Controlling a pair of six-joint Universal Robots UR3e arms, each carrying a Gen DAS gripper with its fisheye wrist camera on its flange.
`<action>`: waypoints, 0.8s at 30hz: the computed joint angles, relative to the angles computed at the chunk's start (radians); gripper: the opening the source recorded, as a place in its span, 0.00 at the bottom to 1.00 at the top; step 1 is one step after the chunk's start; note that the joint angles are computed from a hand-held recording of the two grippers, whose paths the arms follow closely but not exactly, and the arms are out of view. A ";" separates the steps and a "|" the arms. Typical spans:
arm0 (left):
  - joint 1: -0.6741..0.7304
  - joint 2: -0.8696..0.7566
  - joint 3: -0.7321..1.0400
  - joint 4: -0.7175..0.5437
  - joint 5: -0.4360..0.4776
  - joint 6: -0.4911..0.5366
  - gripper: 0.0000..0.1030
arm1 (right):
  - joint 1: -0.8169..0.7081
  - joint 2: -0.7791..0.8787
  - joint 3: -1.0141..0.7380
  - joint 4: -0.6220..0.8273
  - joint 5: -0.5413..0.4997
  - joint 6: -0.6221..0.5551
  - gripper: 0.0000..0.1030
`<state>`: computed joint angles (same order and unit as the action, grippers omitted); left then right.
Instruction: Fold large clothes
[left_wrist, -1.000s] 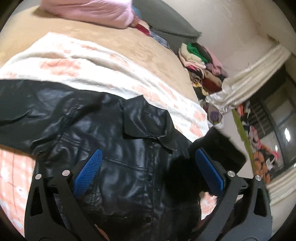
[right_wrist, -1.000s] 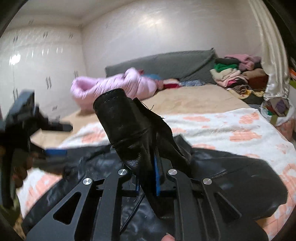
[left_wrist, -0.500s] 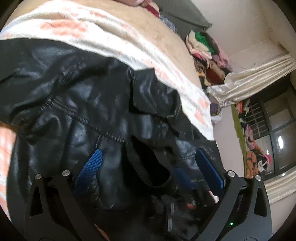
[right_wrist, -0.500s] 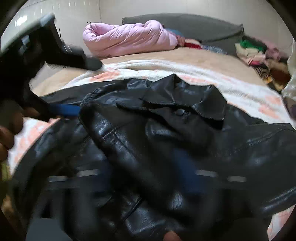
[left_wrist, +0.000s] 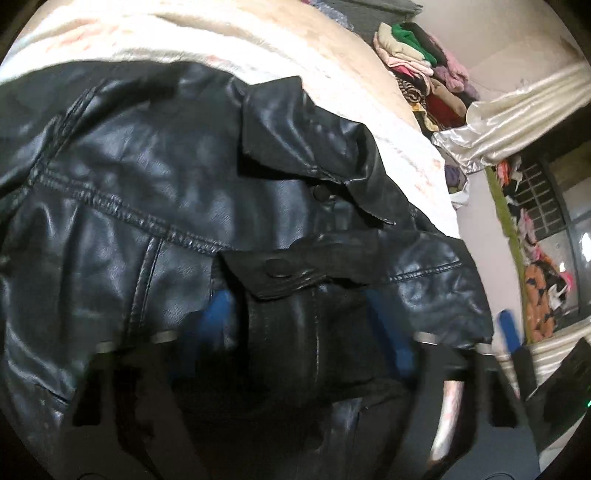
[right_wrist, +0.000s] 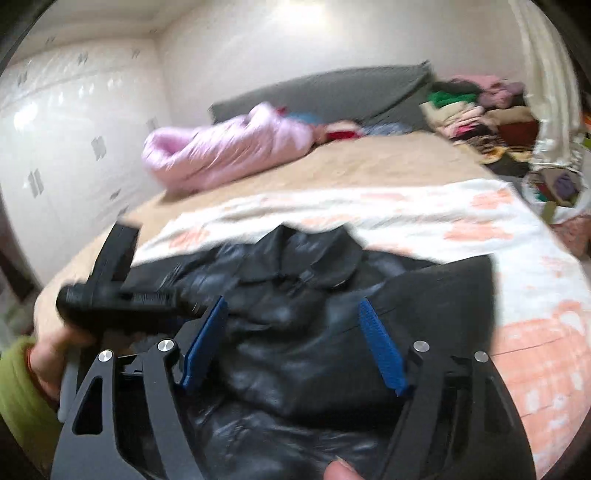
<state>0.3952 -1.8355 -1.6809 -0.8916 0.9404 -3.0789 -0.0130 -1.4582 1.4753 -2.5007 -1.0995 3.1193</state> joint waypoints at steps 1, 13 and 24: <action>-0.012 -0.002 0.009 -0.003 0.014 0.008 0.44 | -0.019 -0.009 0.011 -0.010 0.001 0.014 0.69; -0.021 0.095 0.103 -0.112 -0.081 0.102 0.01 | -0.149 -0.079 0.119 -0.152 0.016 0.141 0.63; 0.047 0.215 0.396 -0.379 -0.335 0.236 0.00 | -0.340 -0.151 0.245 -0.281 0.042 0.301 0.59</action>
<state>0.4424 -1.6204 -1.2853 -1.2706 0.6056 -2.8431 -0.3526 -1.6094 1.7207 -2.7815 -1.0577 3.4207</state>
